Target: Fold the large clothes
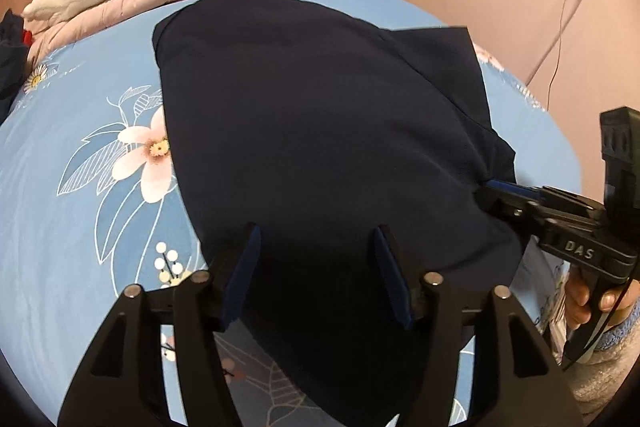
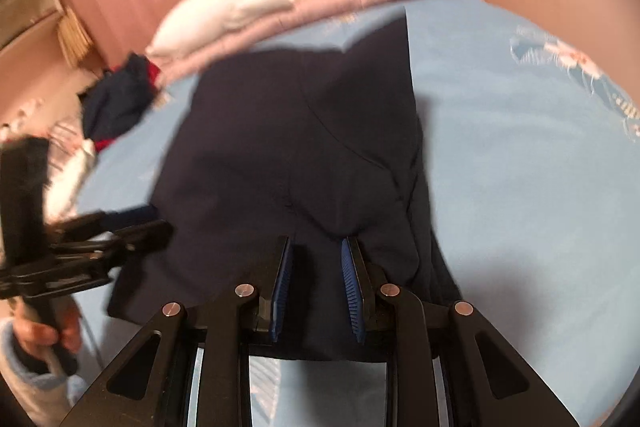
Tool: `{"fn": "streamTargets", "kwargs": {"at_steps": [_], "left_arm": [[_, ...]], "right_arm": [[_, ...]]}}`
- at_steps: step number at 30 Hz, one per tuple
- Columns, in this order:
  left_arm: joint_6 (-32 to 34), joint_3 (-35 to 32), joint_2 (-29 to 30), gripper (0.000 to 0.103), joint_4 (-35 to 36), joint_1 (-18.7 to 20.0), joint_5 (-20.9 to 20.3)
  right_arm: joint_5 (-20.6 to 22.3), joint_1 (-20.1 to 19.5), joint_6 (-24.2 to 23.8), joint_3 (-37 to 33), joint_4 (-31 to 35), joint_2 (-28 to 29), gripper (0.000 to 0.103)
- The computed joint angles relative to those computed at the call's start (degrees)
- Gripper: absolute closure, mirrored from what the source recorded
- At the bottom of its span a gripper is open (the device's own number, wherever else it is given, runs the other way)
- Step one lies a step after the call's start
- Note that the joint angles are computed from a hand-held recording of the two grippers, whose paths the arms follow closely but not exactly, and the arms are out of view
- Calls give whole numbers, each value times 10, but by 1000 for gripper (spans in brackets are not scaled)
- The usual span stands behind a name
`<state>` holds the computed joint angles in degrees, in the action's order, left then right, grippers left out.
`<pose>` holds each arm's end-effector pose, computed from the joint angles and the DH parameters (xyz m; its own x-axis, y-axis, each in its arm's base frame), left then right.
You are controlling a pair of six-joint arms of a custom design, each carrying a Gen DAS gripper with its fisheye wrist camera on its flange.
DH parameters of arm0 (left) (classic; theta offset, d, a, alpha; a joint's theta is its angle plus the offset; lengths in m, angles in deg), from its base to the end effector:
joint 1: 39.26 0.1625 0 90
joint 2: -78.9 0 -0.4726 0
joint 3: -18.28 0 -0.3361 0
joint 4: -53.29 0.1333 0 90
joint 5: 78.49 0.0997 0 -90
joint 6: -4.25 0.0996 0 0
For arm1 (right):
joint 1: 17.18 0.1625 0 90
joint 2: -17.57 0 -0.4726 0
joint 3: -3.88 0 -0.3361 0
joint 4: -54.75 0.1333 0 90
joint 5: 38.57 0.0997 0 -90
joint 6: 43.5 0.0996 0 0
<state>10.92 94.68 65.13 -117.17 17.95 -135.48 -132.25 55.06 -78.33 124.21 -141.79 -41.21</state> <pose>-0.2398 -0.7186 -0.0725 -0.7300 0.4047 -0.5507 0.6044 0.7584 -0.2439 -0.0456 -0.5586 0.2713 -0.8920 -0.0993 0.4410 -0.3578 0.7514 -0.5544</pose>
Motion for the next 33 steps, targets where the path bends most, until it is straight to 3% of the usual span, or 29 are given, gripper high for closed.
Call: {"fn": "streamTargets", "kwargs": {"at_steps": [2,7,15,20,27,28,30,33], "left_arm": [[9,4,3,40,-11,-4,12],[-2,55,-13,40,-57,-15,12],[23,147,-26,35,-156,-41,8],[28,132,-15,31,-140,-33,3],[-20,148,-43,30,-135,-19,-54],[-31,157,-51,30,-142,-17,-65],[-52,175,-69,27,-160,-9,-78],[-71,188,-82,16,-192,1,-70]], "right_arm": [[5,-4,10,-8,10,5,78],[74,-33,57,-6,59,-22,77],[133,-46,32,67,-6,-53,75],[77,-36,49,37,8,-17,75],[90,-41,55,40,13,-23,74],[97,-42,57,44,20,-32,72],[136,-55,53,59,38,-54,55],[213,-79,47,69,76,-87,39]]}}
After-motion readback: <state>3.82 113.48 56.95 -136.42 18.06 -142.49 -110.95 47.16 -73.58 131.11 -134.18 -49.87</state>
